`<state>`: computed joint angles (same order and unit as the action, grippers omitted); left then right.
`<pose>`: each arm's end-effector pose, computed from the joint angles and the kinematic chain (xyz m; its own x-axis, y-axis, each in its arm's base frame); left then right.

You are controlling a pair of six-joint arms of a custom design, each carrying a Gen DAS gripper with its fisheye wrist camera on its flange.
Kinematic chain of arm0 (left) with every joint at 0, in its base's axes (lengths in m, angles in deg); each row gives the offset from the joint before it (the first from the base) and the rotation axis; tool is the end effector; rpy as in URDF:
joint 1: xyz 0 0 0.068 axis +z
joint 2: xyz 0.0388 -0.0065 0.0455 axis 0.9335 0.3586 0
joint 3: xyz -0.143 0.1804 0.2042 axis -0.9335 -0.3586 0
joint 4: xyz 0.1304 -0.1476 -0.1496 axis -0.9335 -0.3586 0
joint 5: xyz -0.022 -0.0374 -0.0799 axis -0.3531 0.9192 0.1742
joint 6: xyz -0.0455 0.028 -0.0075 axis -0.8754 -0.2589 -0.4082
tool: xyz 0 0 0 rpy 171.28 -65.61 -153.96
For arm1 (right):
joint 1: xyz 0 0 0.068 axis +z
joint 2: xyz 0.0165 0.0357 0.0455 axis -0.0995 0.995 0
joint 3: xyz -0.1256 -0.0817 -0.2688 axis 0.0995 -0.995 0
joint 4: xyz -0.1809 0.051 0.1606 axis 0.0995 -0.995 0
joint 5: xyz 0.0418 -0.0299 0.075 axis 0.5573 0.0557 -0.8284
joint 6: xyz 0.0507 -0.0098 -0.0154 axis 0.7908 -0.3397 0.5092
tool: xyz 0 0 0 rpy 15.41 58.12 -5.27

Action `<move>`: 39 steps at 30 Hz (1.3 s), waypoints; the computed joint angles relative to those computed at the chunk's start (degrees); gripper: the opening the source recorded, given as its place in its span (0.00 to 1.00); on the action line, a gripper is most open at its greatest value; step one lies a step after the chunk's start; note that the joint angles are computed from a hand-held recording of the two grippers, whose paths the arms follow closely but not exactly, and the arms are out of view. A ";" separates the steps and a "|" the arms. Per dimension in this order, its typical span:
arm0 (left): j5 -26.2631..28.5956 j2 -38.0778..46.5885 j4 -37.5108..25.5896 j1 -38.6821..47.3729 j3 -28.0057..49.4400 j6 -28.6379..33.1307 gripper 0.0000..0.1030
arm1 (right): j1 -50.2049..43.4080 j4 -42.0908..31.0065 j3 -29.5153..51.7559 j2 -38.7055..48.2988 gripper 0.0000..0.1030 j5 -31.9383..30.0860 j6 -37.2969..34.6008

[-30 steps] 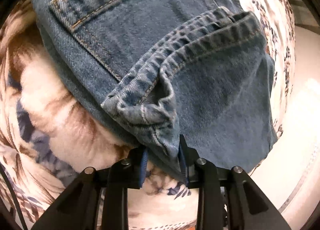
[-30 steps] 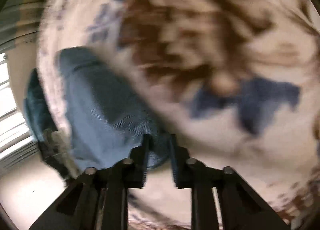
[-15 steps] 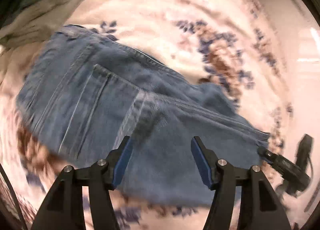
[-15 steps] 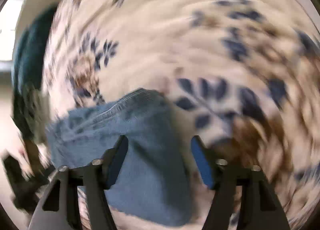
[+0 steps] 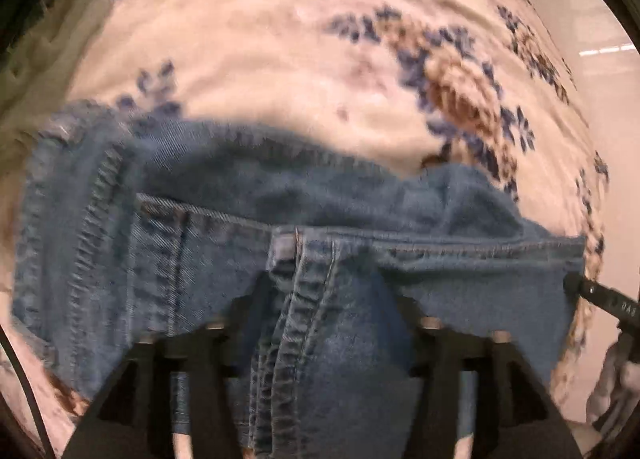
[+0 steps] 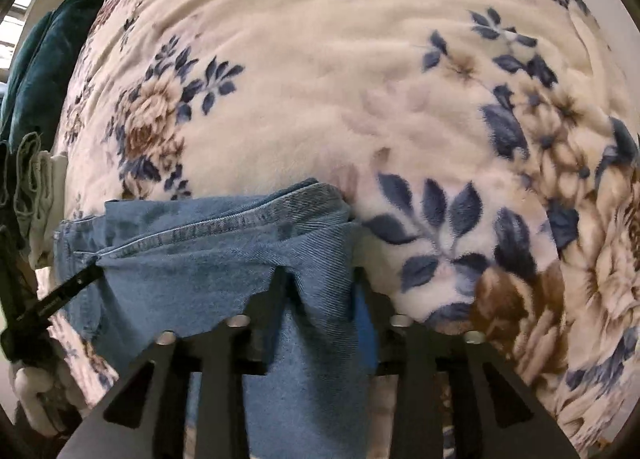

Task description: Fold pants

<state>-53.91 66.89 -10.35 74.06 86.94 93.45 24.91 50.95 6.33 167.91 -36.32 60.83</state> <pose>0.3449 0.0234 0.2096 -0.9954 0.0911 -0.0309 0.0955 0.9754 -0.1988 0.2854 0.1772 0.2013 -0.9253 0.3785 0.0255 0.3679 0.8789 0.3035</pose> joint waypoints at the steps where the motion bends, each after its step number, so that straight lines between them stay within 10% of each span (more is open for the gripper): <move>1: 1.23 0.73 0.21 0.85 -0.36 0.17 0.58 | 0.01 -0.08 0.13 0.07 0.51 -0.40 0.20; 6: 4.04 -1.97 2.90 3.16 -1.18 -1.10 0.17 | 1.78 -3.17 1.07 -0.08 0.53 0.99 0.02; 11: -0.91 -1.17 7.99 1.04 -1.53 -0.80 0.15 | 5.63 -4.73 1.02 -0.87 0.53 5.28 3.29; 17: -2.04 -4.28 5.26 0.92 -0.16 -4.05 0.31 | 12.00 -10.39 3.63 0.58 0.88 9.14 9.82; 21: -3.02 -12.22 3.79 6.00 -3.45 -3.46 0.99 | 19.26 -16.84 7.90 1.69 0.92 13.81 17.55; 28: -2.93 -17.08 2.63 20.62 -7.20 -0.43 0.99 | 28.74 -25.77 17.98 4.15 0.95 16.84 28.02; 39: 25.77 3.40 1.46 43.35 -1.44 -15.04 0.97 | 29.30 -23.80 22.07 7.60 0.95 14.09 28.44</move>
